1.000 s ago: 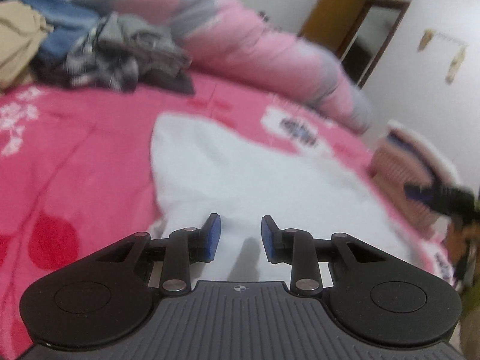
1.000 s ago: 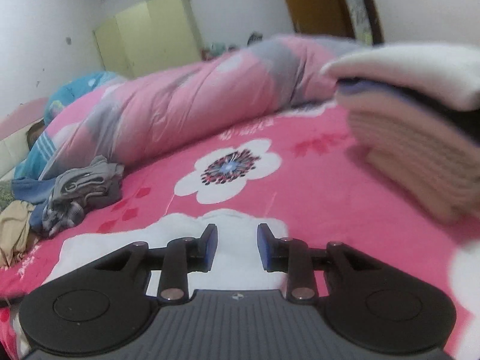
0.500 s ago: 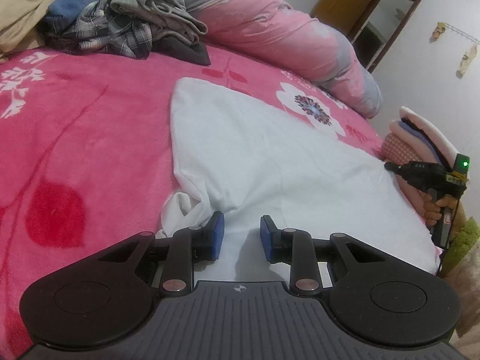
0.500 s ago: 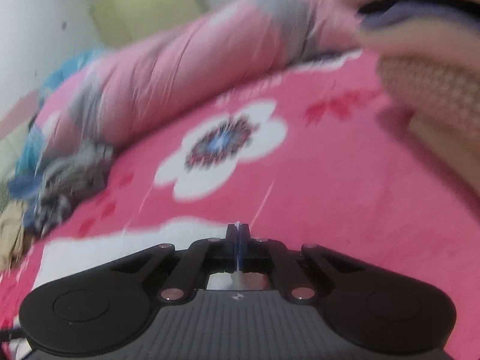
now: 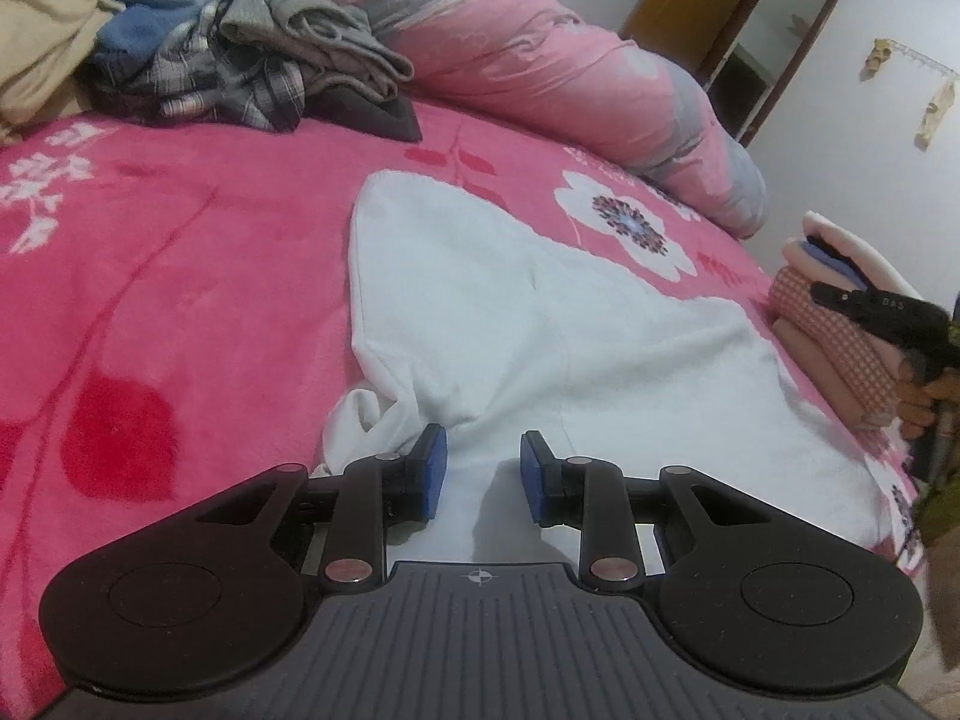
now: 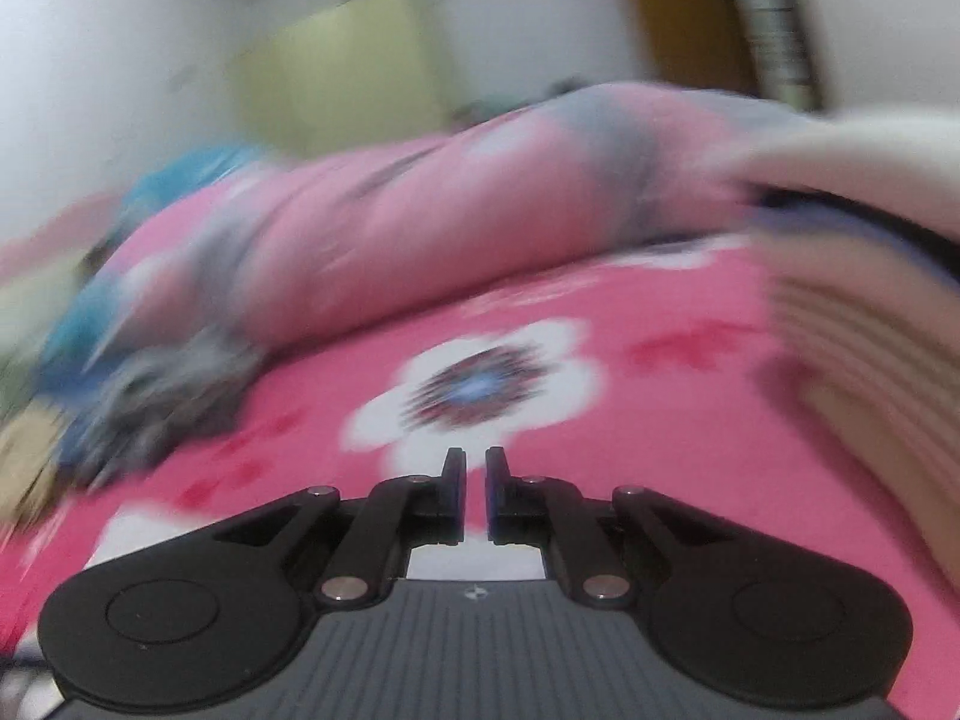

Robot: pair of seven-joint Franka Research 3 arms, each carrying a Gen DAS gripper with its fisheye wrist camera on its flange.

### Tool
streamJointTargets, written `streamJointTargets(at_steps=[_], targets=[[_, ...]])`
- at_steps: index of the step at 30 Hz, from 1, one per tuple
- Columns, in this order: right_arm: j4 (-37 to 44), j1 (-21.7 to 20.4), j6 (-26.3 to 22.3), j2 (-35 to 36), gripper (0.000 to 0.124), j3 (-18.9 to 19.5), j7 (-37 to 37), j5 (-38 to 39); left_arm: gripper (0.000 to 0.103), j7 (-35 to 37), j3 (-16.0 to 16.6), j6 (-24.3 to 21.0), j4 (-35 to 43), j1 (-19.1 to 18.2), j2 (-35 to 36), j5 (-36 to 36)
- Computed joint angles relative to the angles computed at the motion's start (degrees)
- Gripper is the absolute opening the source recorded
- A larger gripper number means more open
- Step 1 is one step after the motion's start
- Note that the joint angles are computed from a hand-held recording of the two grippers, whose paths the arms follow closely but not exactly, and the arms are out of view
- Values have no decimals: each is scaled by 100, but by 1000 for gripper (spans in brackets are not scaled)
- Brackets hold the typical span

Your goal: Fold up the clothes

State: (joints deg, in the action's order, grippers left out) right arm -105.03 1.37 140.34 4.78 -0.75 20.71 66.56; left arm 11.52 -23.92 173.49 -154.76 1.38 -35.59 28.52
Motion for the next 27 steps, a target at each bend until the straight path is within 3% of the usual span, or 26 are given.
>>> streamJointTargets(at_steps=[2,7,12,17,18,20,23,27], targets=[[122,128,-627,-36,6,64,327,-905,29,-224,-335,-24,-11,318,-187,134],[501,581,-1034,420,6,305,1031,-2296,30,-564,-709,93,-80,664,-439,394],[605,1095,425,826,7,279,2543,-3303,32,-796,-951,429,-291,874,-635,476],[373,962,-58,190,8,576,2068,-2866,36,-741,-1246,895,-569,1173,-1008,451],[453,996,-373,177,9,593,2037,-2829,36,-711,-1298,977,-621,1225,-1054,399],[737,1140,-857,397,9,637,2245,-2980,36,-613,-1318,1075,-699,1220,-1089,266],[1166,1415,-943,972,9,710,2834,-3308,36,-450,-1335,1103,-789,1145,-1151,83],[1324,1815,207,1385,10,658,3982,-3758,36,-330,-1505,1162,-914,1217,-1332,-82]])
